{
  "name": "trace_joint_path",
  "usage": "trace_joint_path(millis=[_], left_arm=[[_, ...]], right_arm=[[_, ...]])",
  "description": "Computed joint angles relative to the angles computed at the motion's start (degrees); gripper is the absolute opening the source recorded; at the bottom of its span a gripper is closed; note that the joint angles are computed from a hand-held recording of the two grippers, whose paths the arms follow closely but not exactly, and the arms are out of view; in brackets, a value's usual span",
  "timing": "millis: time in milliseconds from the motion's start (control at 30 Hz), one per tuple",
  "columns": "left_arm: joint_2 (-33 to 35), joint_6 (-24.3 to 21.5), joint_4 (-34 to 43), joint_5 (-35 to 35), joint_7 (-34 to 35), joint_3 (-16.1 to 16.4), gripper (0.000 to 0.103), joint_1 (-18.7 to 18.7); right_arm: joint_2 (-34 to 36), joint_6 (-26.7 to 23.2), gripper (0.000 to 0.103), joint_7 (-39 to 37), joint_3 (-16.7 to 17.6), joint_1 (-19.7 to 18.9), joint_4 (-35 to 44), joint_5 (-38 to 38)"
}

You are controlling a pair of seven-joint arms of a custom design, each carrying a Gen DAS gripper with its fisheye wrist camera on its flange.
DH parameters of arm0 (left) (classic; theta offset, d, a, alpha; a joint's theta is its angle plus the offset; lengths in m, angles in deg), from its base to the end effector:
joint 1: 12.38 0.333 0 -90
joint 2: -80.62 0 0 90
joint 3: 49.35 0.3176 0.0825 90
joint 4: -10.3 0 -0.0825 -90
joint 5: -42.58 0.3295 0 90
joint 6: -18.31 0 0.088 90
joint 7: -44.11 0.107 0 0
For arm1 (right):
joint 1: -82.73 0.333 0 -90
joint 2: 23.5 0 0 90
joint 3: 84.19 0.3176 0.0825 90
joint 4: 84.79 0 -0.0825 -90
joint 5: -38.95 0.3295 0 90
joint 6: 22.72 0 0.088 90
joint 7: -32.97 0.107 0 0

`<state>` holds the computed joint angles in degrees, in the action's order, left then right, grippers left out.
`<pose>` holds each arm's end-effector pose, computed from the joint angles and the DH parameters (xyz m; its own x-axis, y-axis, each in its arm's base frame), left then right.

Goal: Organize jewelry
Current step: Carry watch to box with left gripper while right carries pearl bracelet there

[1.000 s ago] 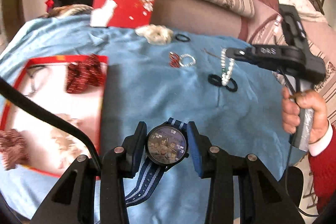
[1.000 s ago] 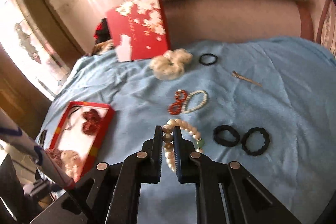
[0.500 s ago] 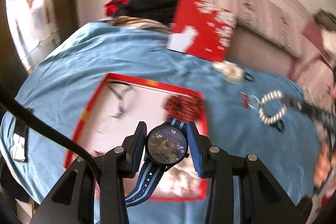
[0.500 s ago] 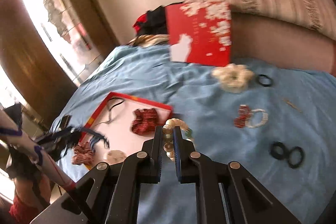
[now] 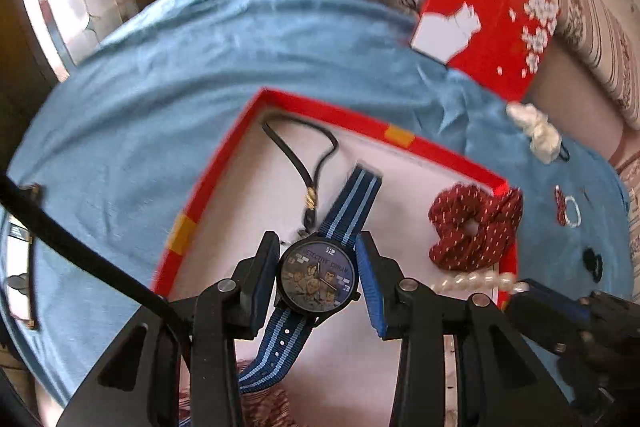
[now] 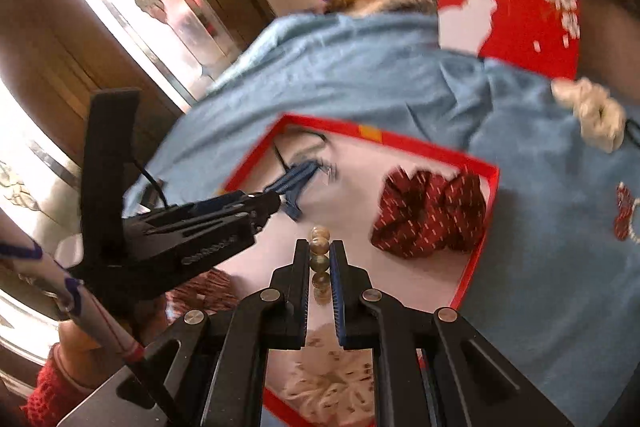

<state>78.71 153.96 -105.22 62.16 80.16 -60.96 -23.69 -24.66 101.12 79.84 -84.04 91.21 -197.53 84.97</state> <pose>0.4883 -0.2035 0.5309 0.3137 -0.9456 0.0866 -0.8342 -0.3180 -0.4505 0.5157 0.1073 0.5332 0.5444 -0.7071 -0.4513 -0.8115 -0.3076 -0.4969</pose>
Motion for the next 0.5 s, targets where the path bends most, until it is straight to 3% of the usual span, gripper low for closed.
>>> trace_joint_path(millis=[300, 500], left_arm=[[-0.10, 2.38, -3.63, -5.69, 2.41, -0.20, 0.038, -0.47], [0.18, 1.50, -3.05, -6.14, 2.24, -0.16, 0.038, -0.65]], right_arm=[[2.70, 1.95, 0.011, 0.88, -0.49, -1.04, -0.52, -3.05], [3.76, 3.15, 0.011, 2.21, -0.16, -0.98, -0.83, -4.12]])
